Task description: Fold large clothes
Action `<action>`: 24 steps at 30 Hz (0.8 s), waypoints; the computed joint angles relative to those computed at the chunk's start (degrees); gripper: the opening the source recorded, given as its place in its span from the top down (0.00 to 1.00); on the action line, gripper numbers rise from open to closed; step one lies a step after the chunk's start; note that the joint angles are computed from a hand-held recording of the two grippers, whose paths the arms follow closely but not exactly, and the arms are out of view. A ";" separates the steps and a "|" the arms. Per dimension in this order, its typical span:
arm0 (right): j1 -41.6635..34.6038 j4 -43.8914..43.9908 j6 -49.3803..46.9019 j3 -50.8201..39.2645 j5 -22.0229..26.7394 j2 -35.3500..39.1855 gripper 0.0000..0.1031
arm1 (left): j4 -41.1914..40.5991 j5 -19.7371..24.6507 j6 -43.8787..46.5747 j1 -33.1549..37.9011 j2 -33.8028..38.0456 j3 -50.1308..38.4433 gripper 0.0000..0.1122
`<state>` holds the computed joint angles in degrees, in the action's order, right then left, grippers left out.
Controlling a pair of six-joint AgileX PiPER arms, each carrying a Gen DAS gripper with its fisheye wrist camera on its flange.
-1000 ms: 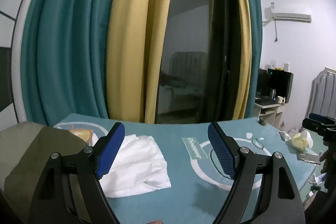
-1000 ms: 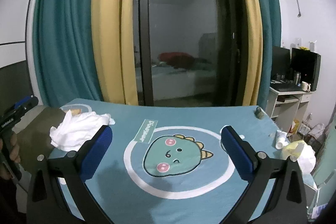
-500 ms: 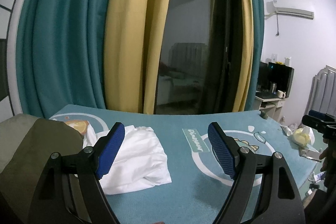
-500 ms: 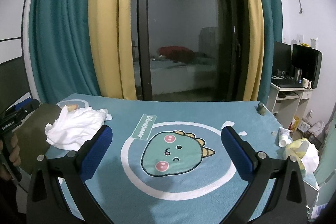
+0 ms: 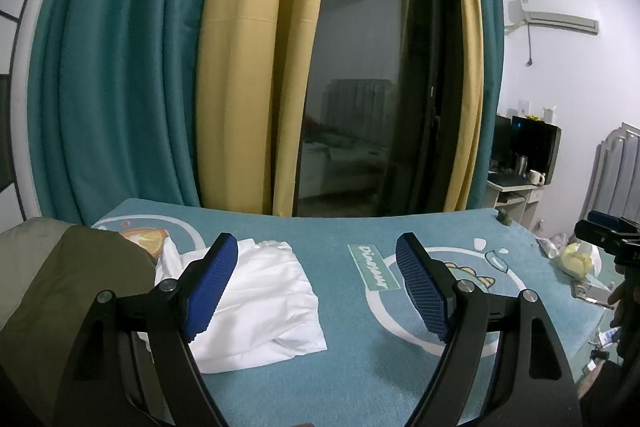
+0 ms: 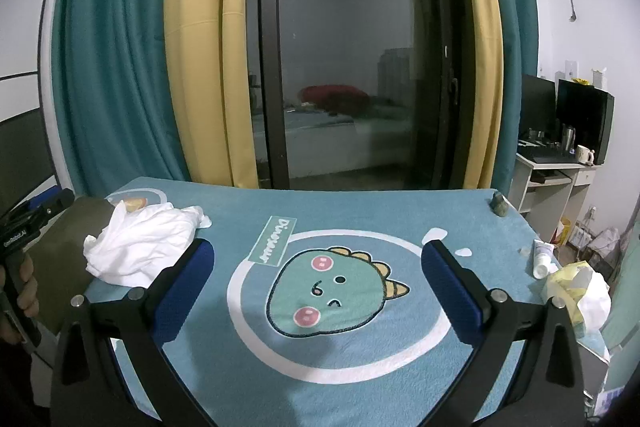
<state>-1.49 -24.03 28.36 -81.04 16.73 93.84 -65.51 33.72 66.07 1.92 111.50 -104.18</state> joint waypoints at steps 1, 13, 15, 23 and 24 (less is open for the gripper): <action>0.00 0.08 -0.06 0.05 -0.06 -0.02 0.01 | 0.00 -0.05 -0.01 -0.01 0.01 -0.02 0.25; 0.49 -1.64 1.81 -0.30 -0.31 0.58 0.01 | 1.21 -0.91 -1.42 -0.33 0.05 0.36 0.25; 0.45 -1.41 1.60 -0.25 -0.41 0.56 0.01 | 1.09 -0.91 -1.14 -0.35 0.06 0.46 0.25; 0.33 -0.86 0.91 -0.46 -0.32 0.70 0.01 | 1.35 -0.51 -1.14 -0.65 0.21 0.25 0.25; 0.37 -1.09 1.12 -0.48 -0.29 0.72 0.01 | 1.21 -0.53 -0.93 -0.68 0.12 0.38 0.25</action>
<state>-1.12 -25.12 29.48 -81.52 16.43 94.55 -64.30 33.19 65.14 1.23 111.63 -103.80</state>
